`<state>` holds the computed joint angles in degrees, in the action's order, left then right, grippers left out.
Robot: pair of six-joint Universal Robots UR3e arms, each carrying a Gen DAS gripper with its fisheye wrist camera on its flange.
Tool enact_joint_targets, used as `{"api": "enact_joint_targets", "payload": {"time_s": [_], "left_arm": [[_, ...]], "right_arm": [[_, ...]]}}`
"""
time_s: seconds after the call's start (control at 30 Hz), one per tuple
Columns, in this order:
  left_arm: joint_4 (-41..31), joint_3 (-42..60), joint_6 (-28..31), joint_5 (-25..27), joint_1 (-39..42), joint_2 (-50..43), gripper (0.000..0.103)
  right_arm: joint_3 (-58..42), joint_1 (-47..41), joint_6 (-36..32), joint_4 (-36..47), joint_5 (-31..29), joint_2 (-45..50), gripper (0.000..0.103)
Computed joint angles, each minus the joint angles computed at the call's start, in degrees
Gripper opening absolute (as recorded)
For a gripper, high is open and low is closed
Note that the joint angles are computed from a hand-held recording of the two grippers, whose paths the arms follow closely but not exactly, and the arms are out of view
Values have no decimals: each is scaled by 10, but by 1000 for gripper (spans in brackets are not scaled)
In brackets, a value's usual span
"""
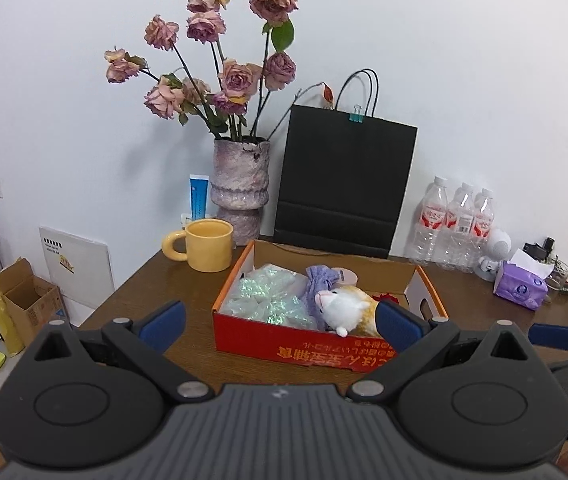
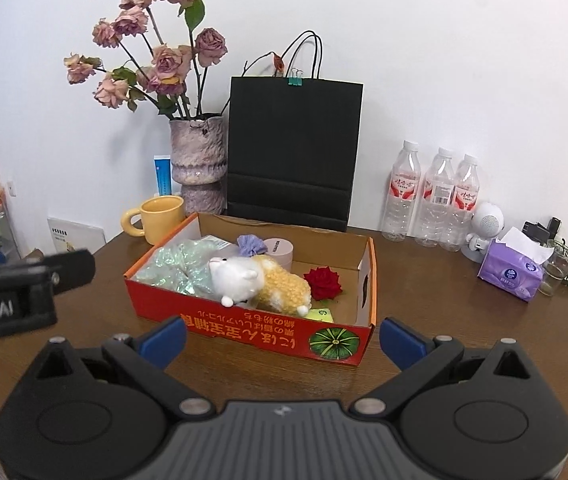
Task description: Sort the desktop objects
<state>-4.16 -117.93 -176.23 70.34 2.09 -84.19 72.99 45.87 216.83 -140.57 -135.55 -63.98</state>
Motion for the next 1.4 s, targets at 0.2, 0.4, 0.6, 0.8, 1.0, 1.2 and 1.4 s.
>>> {"api": "enact_joint_targets", "payload": {"time_s": [0.2, 0.4, 0.6, 0.8, 1.0, 1.2, 1.4], "left_arm": [[6, -12, 14, -5, 3, 5, 103], [-7, -14, 20, -25, 16, 9, 103], [-12, -18, 22, -28, 23, 14, 103], [-16, -22, 29, -29, 26, 22, 103], [-22, -21, 24, -28, 28, 24, 103], [-30, -19, 23, -20, 23, 27, 103], [-34, -15, 24, -14, 22, 30, 103]], "right_arm": [[2, -5, 10, 7, 3, -2, 103], [3, -8, 15, 9, 10, -2, 103], [7, -13, 19, 10, 20, -4, 103], [7, -14, 23, 12, 26, -6, 103], [10, -14, 24, 11, 28, -10, 103], [12, -12, 26, 9, 31, -13, 103], [15, -11, 30, 7, 31, -17, 103]]}}
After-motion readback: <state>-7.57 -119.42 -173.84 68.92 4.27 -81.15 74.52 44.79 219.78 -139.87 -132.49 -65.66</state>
